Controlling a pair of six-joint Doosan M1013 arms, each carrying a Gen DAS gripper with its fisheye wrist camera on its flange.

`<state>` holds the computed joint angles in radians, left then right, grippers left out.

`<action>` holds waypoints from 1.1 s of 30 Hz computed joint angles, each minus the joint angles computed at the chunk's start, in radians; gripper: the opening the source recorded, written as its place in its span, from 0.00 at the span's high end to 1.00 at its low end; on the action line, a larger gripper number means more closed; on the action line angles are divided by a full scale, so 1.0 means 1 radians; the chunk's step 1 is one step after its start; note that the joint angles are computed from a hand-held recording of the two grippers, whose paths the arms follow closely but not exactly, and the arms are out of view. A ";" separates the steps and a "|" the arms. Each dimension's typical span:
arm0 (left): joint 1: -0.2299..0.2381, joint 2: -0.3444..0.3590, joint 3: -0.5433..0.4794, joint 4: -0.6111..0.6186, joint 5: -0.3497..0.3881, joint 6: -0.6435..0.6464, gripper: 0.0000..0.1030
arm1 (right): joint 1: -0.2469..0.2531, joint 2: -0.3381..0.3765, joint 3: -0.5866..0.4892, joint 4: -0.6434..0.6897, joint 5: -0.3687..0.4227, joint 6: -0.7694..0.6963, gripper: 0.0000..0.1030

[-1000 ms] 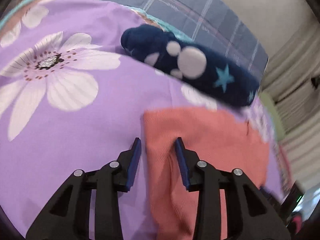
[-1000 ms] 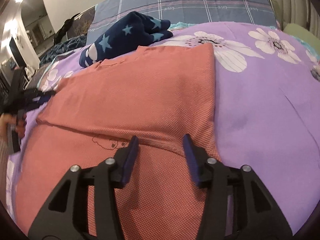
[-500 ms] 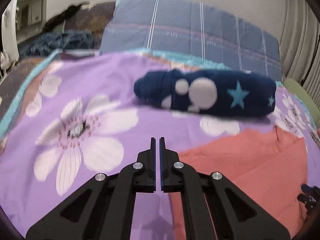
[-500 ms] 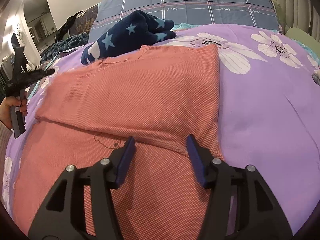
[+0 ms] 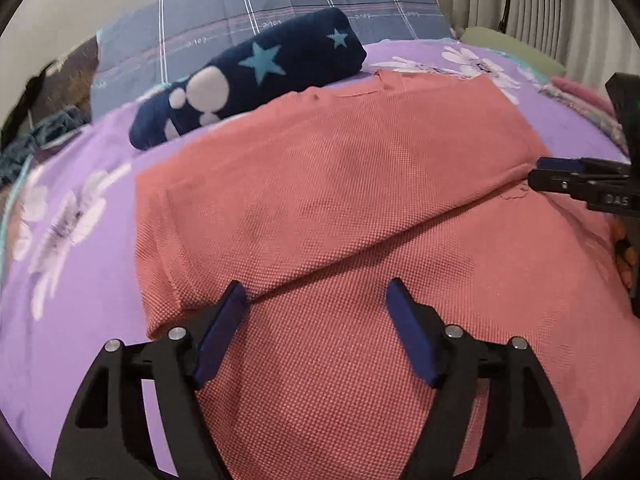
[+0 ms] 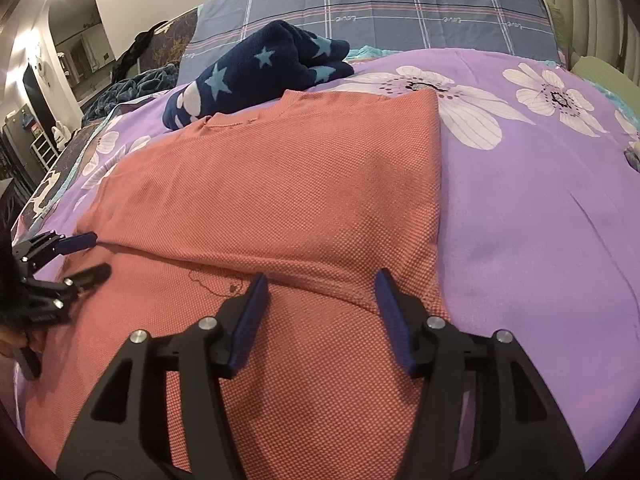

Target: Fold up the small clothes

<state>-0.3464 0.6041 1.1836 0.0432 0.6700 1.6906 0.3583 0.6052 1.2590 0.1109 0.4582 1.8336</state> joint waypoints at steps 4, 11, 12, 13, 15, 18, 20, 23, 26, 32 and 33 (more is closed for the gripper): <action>0.006 0.011 -0.020 -0.018 0.022 -0.025 0.17 | 0.005 0.013 -0.028 0.026 0.039 -0.070 0.22; -0.001 0.001 0.001 0.019 -0.001 -0.052 0.17 | 0.013 0.047 -0.101 0.039 0.154 -0.154 0.02; -0.005 -0.002 0.005 0.041 -0.006 -0.068 0.17 | 0.014 0.049 -0.107 0.033 0.168 -0.158 0.02; -0.013 -0.010 0.016 0.098 -0.018 -0.107 0.17 | 0.019 0.048 -0.116 -0.012 0.191 -0.124 0.02; -0.025 -0.033 0.046 0.153 -0.046 -0.129 0.17 | 0.030 0.017 -0.079 -0.113 0.157 0.002 0.26; -0.032 -0.081 0.103 0.104 -0.092 -0.065 0.17 | 0.028 -0.057 0.032 -0.045 0.042 0.022 0.46; -0.040 -0.118 0.149 0.111 -0.123 -0.055 0.17 | 0.040 -0.124 0.131 -0.180 -0.049 0.179 0.47; -0.042 -0.180 0.229 0.063 -0.178 -0.034 0.17 | 0.052 -0.201 0.250 -0.378 -0.134 0.427 0.48; -0.031 -0.237 0.306 -0.034 -0.210 -0.024 0.17 | 0.061 -0.254 0.334 -0.473 -0.136 0.565 0.48; -0.002 -0.327 0.444 -0.048 -0.188 -0.122 0.17 | 0.059 -0.331 0.472 -0.283 -0.104 0.484 0.48; 0.004 -0.339 0.462 -0.027 -0.173 -0.154 0.17 | 0.060 -0.343 0.494 -0.273 -0.101 0.485 0.48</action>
